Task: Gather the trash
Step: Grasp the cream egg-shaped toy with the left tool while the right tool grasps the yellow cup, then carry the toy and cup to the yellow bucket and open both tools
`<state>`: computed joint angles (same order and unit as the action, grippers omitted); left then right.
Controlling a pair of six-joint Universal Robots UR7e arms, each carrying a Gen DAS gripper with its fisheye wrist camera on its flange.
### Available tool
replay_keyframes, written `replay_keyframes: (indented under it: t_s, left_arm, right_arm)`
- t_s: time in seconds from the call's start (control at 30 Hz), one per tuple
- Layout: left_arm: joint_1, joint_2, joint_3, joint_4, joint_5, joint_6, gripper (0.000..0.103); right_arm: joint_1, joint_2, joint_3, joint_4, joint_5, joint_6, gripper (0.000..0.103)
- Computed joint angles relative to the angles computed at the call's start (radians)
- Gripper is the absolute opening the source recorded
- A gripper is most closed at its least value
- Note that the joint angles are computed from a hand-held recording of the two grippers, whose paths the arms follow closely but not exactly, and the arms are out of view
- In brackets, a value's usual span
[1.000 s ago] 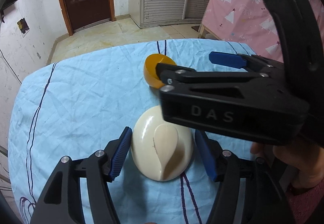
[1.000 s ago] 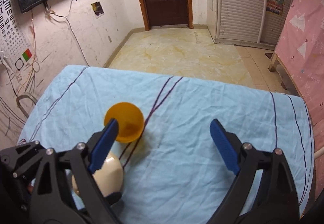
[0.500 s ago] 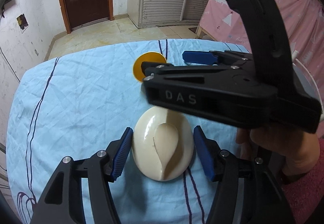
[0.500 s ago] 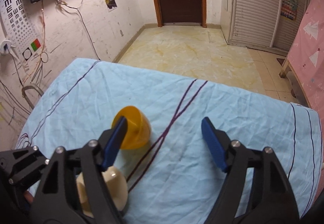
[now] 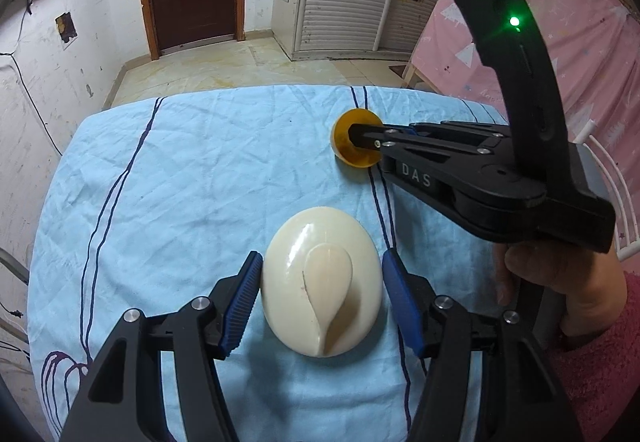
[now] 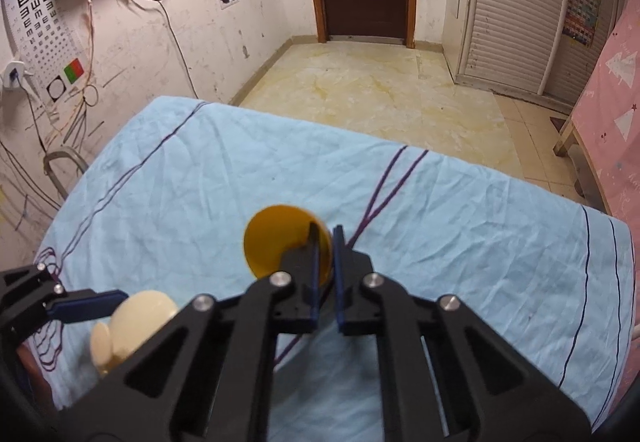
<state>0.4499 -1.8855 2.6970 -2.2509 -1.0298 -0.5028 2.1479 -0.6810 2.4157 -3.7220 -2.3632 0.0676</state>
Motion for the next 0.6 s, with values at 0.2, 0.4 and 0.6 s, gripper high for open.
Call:
replay_keyframes:
  t_s: [0.2,0.4,0.6]
  left_arm:
    - [-0.043,-0.058,-0.004,0.068,0.025,-0.039,0.053]
    - [-0.124,-0.144,-0.011,0.187,0.043,-0.111,0.053]
    - [-0.251,-0.174,-0.014,0.272,0.047,-0.203,0.053]
  right_arm:
    - [0.032,-0.023,0.024,-0.022,-0.013,0.023,0.004]
    - [0.089,-0.066,0.073,-0.062,-0.044,0.066,0.004]
    - [0.163,-0.126,0.155,-0.100,-0.112,0.144,0.004]
